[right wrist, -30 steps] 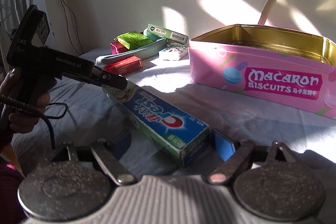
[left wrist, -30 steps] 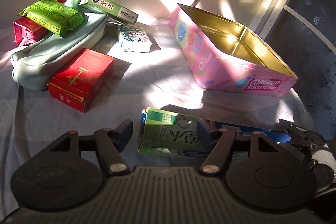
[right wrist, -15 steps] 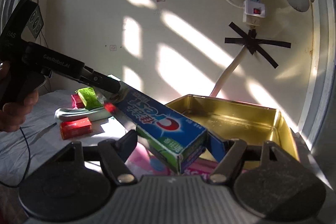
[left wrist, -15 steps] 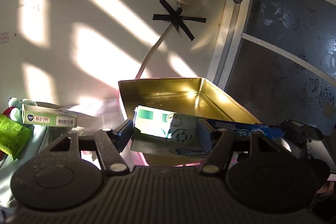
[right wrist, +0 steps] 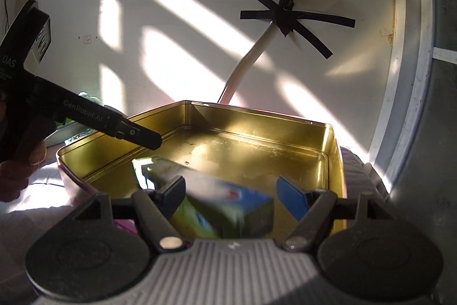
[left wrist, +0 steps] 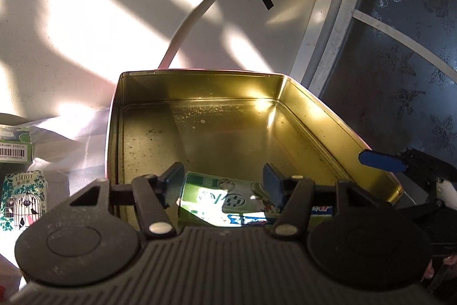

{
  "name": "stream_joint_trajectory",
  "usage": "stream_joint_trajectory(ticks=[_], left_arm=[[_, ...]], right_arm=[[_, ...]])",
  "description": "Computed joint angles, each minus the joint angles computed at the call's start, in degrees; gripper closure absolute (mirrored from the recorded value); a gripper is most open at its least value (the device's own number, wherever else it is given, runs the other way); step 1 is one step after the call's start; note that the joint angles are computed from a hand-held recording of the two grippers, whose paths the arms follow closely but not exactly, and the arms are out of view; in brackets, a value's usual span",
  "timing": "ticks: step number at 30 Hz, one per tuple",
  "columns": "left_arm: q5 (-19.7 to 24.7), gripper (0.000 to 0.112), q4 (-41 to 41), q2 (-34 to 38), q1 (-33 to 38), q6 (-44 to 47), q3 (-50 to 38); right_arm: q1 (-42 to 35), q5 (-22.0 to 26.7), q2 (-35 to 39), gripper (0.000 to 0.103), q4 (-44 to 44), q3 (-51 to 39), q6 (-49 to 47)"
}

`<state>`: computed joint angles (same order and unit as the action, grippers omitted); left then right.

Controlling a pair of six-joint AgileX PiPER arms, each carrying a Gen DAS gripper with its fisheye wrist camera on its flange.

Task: Organize objects
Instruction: 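Open the left tool while the right tool opens, dropping both boxes into the tin, then reach to the red box on the sheet and grasp it with the left tool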

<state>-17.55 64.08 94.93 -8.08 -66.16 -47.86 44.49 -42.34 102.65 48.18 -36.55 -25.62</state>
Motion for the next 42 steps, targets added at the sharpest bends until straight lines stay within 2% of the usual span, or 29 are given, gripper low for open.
stream_joint_trajectory(ticks=[3,6,10,14,17,19,23,26,28,29,31,36,39,42], left_arm=[[-0.6,0.050,-1.0,-2.0,-0.5,1.8,2.2],[-0.4,0.049,-7.0,-6.0,-1.6,8.5,6.2],[-1.1,0.048,-11.8,-13.2,-1.3,15.1,13.4],[-1.5,0.048,-9.8,-21.6,2.0,16.1,21.1],[-3.7,0.048,-4.1,-26.3,7.8,13.6,26.3],[-4.8,0.048,-0.1,-27.9,12.3,11.9,28.9],[-10.3,0.048,11.9,-26.5,26.0,6.5,32.1],[-13.0,0.048,15.0,-23.0,35.3,8.5,33.4],[-15.9,0.048,16.9,-21.0,41.7,10.2,33.7],[-19.2,0.048,17.8,-20.3,46.9,12.6,34.6],[-21.7,0.048,20.0,-19.5,53.1,14.0,34.6],[-27.4,0.048,24.8,-14.8,66.5,15.5,31.7],[-29.2,0.048,24.1,-11.7,70.7,18.0,30.0],[-32.4,0.048,24.9,-8.8,74.0,17.9,28.7]], right_arm=[[0.9,-3.1,0.6,0.031,-0.1,1.0,4.8],[4.4,-8.4,0.3,0.031,2.9,2.9,9.9],[12.9,-16.4,0.6,0.030,11.6,4.6,17.8],[21.7,-23.3,1.8,0.030,17.5,5.2,24.6],[26.1,-24.4,3.0,0.029,20.0,3.8,26.4],[27.6,-23.2,3.9,0.029,20.7,2.1,25.6],[27.8,-15.9,6.7,0.029,18.5,-3.5,22.5],[27.1,-8.3,9.8,0.029,16.1,-9.2,19.4],[26.8,-3.8,11.9,0.029,16.3,-13.5,15.7],[26.9,-1.4,13.2,0.029,16.8,-16.0,13.3],[26.6,2.7,15.0,0.029,17.4,-20.0,9.1],[26.1,10.5,18.6,0.029,22.8,-29.0,-2.7],[25.2,15.7,21.1,0.029,28.0,-34.8,-11.7],[24.3,17.8,23.2,0.029,37.0,-41.2,-26.3]])
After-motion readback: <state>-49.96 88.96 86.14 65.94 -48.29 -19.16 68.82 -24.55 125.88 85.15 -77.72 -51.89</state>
